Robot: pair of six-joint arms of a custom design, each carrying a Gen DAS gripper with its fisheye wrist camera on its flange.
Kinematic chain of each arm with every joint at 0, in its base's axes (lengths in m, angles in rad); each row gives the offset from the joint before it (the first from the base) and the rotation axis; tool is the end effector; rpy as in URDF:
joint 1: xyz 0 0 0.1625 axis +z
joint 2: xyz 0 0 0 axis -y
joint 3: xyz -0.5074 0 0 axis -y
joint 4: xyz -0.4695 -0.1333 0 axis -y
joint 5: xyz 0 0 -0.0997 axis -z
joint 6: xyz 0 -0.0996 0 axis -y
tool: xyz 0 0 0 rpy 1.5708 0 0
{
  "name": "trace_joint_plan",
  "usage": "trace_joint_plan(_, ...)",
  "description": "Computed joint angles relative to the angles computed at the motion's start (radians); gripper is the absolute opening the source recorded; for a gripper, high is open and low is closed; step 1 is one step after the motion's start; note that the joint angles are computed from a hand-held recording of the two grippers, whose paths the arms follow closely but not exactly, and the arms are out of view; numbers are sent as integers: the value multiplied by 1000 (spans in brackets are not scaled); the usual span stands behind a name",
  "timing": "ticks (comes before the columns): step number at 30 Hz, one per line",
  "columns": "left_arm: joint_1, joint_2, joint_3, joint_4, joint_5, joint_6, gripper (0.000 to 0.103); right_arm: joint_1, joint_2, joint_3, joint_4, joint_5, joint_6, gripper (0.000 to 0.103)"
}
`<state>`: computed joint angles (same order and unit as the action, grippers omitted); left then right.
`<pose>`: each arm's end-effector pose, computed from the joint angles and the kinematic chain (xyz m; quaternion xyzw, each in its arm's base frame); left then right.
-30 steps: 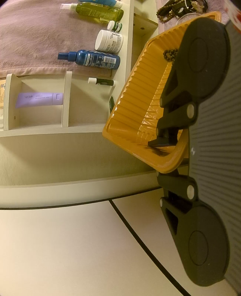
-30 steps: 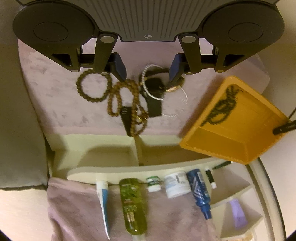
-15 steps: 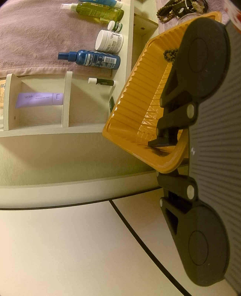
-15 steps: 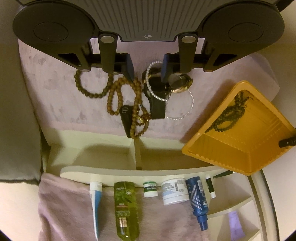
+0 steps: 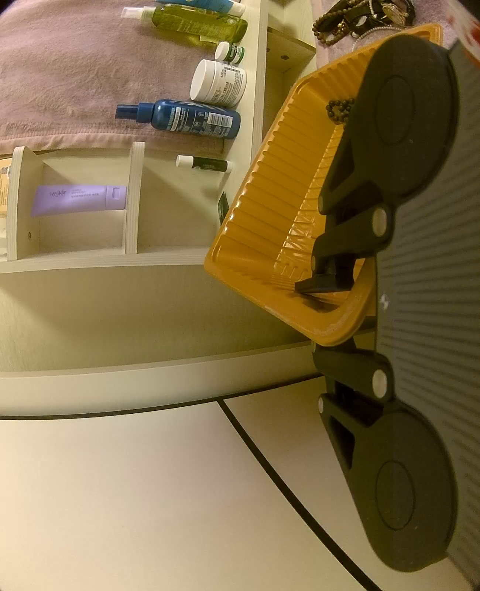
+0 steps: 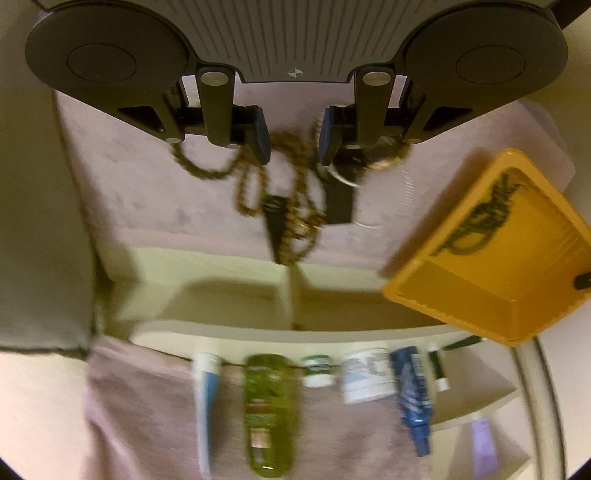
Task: Organize jewelry
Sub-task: 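Move the right gripper back over the remaining jewelry pile, then grasp another dark bead strand with the right gripper and lift it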
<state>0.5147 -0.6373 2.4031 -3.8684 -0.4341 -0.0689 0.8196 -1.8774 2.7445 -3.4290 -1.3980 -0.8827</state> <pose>-0.2590 -0.4034 0.0183 0.2607 0.7831 -0.4643 0.3212 -0.0862 -0.3127 0.3179 0.0985 -0.8718 0.3796 0.2934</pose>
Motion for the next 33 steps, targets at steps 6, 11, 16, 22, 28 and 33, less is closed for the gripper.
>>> trace_joint_plan(6,0,2,-1,-2,2,3,10,-57,14,-11,-54,-44,10,32)
trace_joint_plan(11,0,4,-3,0,6,6,10,-91,66,-23,-151,-30,56,33)
trace_joint_plan(16,1,3,-4,9,9,4,10,-95,121,-59,-203,-32,86,32)
trace_joint_plan(22,2,5,-7,14,11,1,10,-90,162,-66,-232,-30,4,7)
trace_joint_plan(28,4,8,-9,12,11,2,11,-101,129,-65,-177,2,37,7)
trace_joint_plan(33,6,9,-11,9,10,5,11,-123,29,-54,-84,101,82,7)
